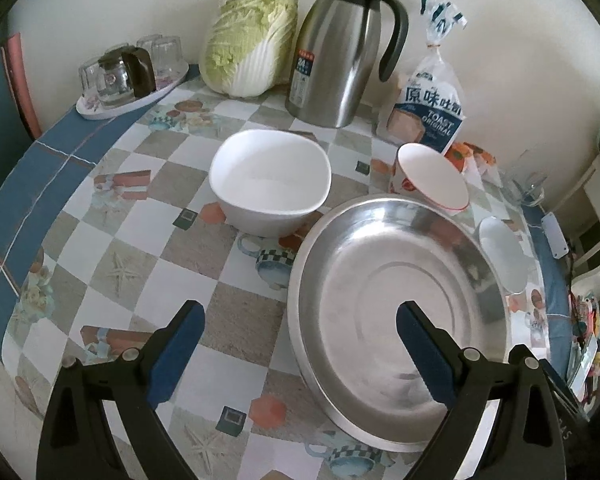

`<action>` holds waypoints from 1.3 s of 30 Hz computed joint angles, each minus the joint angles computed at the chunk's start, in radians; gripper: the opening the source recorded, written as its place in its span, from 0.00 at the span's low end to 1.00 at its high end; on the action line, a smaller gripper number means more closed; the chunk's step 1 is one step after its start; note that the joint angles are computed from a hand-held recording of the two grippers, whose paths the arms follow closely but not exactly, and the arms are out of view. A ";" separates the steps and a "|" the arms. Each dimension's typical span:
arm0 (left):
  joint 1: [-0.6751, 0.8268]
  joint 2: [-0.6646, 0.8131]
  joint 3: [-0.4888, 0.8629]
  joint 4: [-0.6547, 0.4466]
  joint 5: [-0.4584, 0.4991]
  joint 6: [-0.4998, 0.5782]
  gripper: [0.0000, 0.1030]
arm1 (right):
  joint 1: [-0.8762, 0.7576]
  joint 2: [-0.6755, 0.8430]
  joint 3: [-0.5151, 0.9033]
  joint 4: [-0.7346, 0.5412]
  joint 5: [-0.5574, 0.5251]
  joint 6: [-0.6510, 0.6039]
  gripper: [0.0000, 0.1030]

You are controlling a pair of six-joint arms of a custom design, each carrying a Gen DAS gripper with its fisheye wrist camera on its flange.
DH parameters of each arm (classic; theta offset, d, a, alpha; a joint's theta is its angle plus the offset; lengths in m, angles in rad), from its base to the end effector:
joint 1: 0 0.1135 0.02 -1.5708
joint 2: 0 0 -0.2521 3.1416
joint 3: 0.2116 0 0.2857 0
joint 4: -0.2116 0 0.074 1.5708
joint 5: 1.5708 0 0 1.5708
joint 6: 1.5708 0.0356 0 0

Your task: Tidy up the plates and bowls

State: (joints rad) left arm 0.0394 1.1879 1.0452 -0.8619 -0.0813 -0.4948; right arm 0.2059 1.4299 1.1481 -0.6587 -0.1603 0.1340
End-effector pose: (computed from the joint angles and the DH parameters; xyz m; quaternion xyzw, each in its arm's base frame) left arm 0.2692 0.0135 0.2746 -0.2642 0.9224 -0.0250 0.2807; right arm 0.3257 0.0738 0.2549 -0.0589 0.9462 0.1273 0.2916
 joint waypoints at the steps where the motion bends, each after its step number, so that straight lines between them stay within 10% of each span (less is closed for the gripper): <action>1: -0.004 -0.009 0.000 -0.002 -0.002 -0.006 0.94 | -0.009 -0.009 -0.006 -0.001 -0.004 0.005 1.00; 39: -0.468 0.083 0.054 -0.046 0.097 -0.164 0.94 | -0.390 0.072 -0.005 -0.214 -0.107 -0.036 1.00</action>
